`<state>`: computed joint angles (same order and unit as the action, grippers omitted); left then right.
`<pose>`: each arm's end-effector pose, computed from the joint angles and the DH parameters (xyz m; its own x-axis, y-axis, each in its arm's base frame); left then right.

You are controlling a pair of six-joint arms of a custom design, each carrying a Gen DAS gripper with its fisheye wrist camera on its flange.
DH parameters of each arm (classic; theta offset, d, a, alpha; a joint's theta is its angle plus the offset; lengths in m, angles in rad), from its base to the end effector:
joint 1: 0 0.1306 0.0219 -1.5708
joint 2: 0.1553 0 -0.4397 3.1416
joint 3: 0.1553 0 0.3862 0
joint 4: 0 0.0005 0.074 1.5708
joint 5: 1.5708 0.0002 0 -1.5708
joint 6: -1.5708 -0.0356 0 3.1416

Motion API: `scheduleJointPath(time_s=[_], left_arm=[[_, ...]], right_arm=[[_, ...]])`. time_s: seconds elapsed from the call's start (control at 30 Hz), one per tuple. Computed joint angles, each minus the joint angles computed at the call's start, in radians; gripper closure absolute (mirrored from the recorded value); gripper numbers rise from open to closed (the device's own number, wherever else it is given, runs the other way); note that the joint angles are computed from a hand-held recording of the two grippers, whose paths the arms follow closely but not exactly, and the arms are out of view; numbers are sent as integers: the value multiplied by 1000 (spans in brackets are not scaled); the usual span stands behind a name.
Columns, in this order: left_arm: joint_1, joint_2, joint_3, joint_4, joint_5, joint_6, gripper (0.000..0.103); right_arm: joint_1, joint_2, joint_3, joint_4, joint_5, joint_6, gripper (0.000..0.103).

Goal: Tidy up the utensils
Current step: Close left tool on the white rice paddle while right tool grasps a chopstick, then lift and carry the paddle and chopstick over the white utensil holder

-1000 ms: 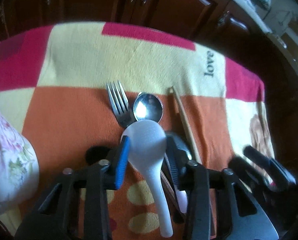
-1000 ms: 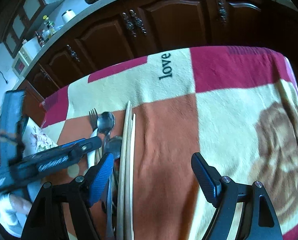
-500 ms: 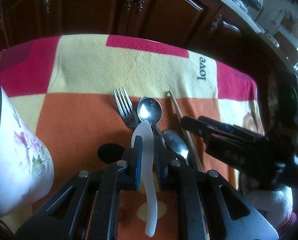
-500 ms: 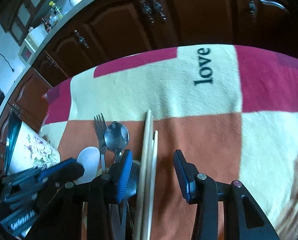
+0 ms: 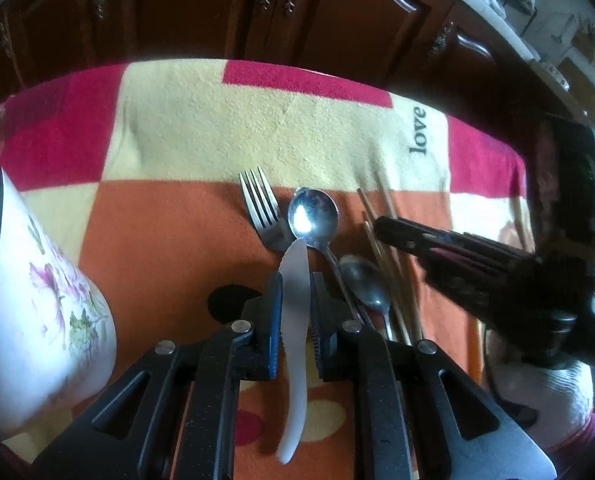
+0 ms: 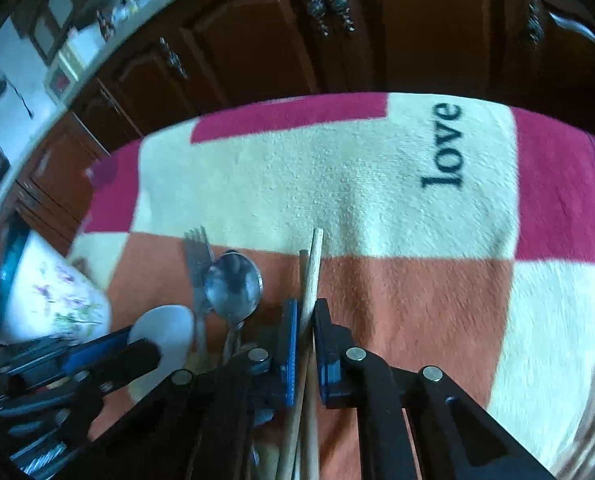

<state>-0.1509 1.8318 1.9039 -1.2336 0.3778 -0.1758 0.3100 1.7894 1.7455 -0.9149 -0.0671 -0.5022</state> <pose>0.6182 -0.1078 0.4622 -0.8432 0.2927 -0.4510 0.4391 0.8589 -0.2636 0.6004 0.1943 0.4332 -0.8474 0.2329 -0.4771 0.0763 0.9428 0.3246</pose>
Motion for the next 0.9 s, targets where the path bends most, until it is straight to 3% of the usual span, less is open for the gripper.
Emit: scheduleJointPath(time_s=[0.07, 0.17, 0.4, 0.57, 0.7, 0.77, 0.9], left_arm=[[10, -5, 3, -18, 45, 3, 101], [19, -31, -13, -19, 100, -17, 101], [30, -93, -48, -18, 144, -35, 101], [50, -140, -64, -7, 166, -45, 101], [75, -160, -70, -16, 181, -45, 101], [88, -174, -78, -20, 195, -49, 101], [120, -190, -83, -30, 215, -62, 101]], right_arm=[[-1, -40, -46, 42, -20, -15, 96], [7, -104, -107, 85, -20, -31, 96], [37, -205, -172, 131, 17, -56, 97], [63, -252, -176, 114, 61, -49, 97], [76, -230, -143, 48, 139, -36, 97], [71, -211, -134, 25, 132, -42, 96], [66, -136, -85, -22, 103, -28, 72]])
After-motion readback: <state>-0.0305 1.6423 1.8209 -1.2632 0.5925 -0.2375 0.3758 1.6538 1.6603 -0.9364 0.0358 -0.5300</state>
